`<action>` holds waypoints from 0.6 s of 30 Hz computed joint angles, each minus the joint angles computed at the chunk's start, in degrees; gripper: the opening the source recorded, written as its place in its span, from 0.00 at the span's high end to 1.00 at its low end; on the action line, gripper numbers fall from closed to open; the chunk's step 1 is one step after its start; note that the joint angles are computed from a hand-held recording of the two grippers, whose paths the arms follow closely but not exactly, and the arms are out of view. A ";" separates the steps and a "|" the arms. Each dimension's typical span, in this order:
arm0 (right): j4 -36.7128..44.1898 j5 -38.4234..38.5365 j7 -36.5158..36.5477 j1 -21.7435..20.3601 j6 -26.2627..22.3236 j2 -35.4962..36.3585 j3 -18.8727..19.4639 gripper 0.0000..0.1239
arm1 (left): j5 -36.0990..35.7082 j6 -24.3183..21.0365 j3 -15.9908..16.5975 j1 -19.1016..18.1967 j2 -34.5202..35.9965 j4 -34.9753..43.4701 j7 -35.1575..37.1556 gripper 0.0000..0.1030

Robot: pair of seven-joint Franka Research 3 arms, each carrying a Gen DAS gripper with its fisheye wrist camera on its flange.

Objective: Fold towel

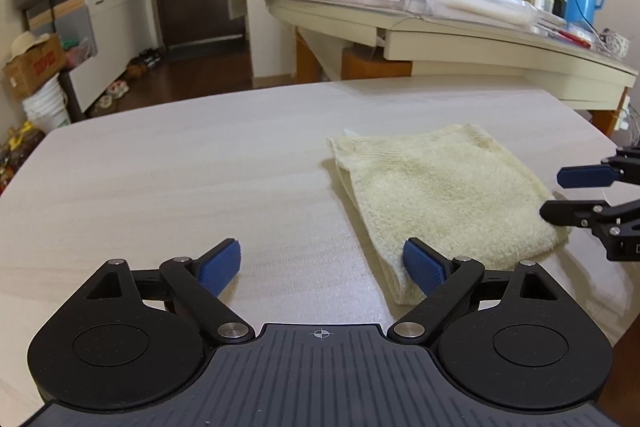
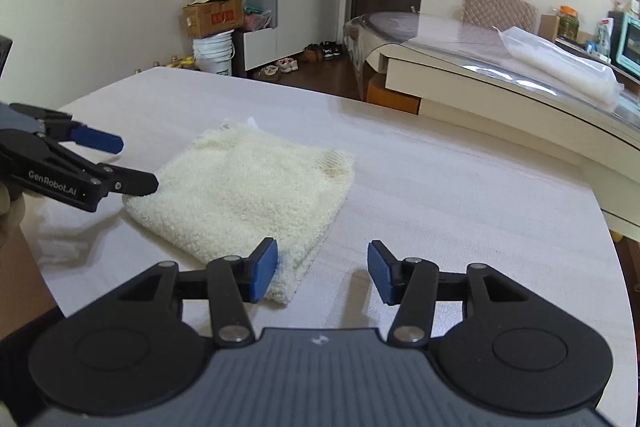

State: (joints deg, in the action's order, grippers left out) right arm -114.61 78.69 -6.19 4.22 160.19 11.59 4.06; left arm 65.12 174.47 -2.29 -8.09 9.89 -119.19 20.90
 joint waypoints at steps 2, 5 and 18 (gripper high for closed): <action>-0.42 1.47 -1.05 0.09 0.82 -0.41 0.22 0.55 | 0.75 -0.26 0.14 -0.18 -0.26 -0.14 -0.73 0.10; -2.06 3.95 -2.36 0.29 0.94 -2.12 0.12 0.55 | 1.69 -0.62 0.05 -0.22 -0.62 -0.40 -1.86 0.10; -9.55 11.17 -3.78 3.53 1.51 -9.31 -2.10 0.37 | 18.56 2.71 -1.35 1.66 -5.51 -3.66 -21.55 0.03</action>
State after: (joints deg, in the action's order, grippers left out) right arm -124.15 89.86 -9.97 7.75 161.70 2.28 1.95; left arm 83.68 177.18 -3.64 -6.43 4.37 -122.86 -0.64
